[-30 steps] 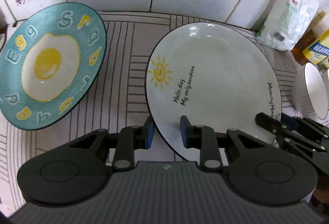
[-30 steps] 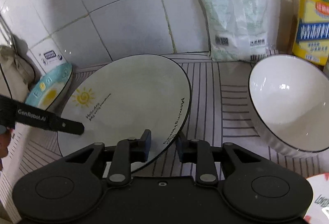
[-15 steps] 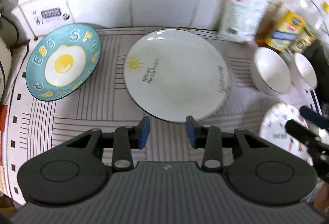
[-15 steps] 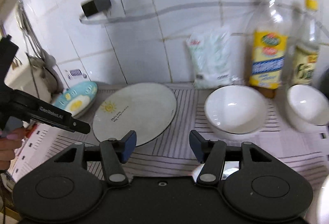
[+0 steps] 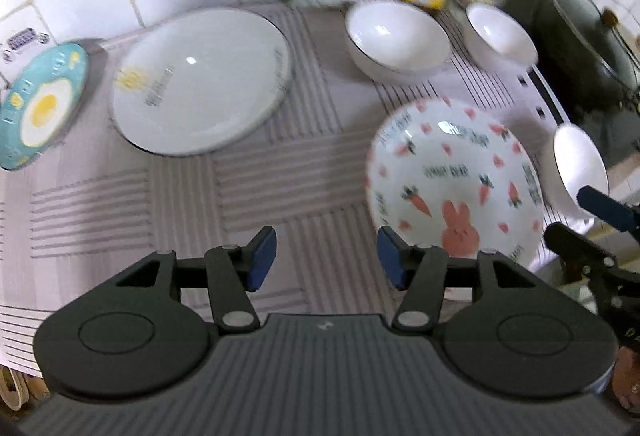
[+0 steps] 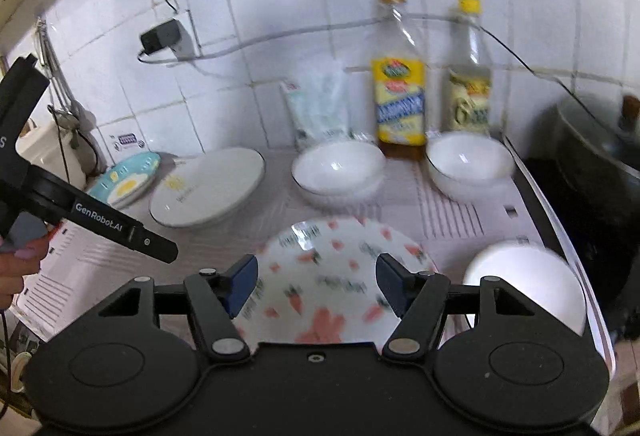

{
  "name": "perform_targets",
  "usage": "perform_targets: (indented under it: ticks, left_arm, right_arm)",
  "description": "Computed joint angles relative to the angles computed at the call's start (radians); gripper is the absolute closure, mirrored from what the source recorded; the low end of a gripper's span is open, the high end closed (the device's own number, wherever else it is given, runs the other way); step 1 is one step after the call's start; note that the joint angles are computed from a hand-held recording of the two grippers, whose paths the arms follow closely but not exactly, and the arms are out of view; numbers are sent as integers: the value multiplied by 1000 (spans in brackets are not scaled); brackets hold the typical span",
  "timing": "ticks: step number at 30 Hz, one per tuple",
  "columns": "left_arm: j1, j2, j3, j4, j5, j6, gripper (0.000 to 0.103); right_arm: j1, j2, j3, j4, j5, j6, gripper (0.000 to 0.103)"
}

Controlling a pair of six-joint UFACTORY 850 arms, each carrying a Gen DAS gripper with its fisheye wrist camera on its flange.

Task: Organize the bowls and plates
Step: 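Move the left gripper to the pink bunny plate and grasp its rim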

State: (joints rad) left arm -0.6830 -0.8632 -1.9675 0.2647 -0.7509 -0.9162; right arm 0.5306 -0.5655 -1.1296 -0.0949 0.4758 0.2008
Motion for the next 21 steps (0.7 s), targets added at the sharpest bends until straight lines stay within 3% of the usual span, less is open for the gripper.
perform_targets:
  ticks: [9,17,21]
  left_arm:
    - [-22,-135,-149,1,-53,-12,38]
    - [-10,-201,-211,-26,-55,0,36]
    - [-5,-222,-238,-38,-52,18,36]
  right_arm:
    - [-36,-52,80,26,137,50,33]
    - [-67,-130,42,-59,148,211,33]
    - [-76,-153,23,-102,163,288,42]
